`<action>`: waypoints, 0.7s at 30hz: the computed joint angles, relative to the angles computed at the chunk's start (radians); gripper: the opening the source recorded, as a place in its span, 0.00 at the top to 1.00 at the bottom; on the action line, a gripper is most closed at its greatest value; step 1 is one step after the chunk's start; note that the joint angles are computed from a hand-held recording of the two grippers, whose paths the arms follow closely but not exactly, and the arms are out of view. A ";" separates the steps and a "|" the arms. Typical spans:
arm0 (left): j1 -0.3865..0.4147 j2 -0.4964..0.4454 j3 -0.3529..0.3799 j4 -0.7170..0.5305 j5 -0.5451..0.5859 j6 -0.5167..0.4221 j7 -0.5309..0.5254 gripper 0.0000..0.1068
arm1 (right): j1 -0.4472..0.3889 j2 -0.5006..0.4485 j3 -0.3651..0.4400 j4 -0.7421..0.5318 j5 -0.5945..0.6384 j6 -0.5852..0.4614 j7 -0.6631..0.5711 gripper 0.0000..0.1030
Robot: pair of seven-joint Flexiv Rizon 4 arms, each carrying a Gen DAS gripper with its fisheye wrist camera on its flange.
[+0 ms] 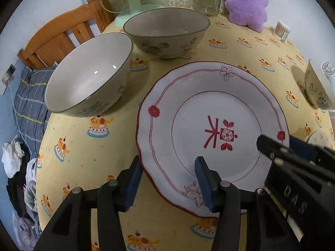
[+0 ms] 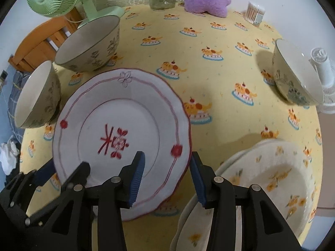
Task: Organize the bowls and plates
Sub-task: 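Lift the red-rimmed plate and carry it toward the stacked flower plates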
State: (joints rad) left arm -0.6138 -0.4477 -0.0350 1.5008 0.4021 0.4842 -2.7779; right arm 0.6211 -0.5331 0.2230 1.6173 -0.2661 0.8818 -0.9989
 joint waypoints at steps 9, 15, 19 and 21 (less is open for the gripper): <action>0.023 -0.016 0.017 -0.009 0.005 0.024 -0.003 0.49 | -0.009 -0.074 -0.003 -0.101 0.017 -0.007 -0.039 0.54; 0.023 -0.026 0.025 -0.015 0.019 0.044 -0.011 0.45 | -0.015 -0.122 0.006 -0.162 0.055 -0.014 -0.083 0.52; 0.023 -0.029 0.029 -0.015 0.020 0.056 -0.022 0.42 | 0.005 -0.117 -0.018 -0.149 0.042 0.002 -0.054 0.51; 0.025 -0.026 0.029 -0.011 0.016 0.059 -0.023 0.42 | 0.005 -0.116 -0.014 -0.154 0.045 -0.012 -0.049 0.49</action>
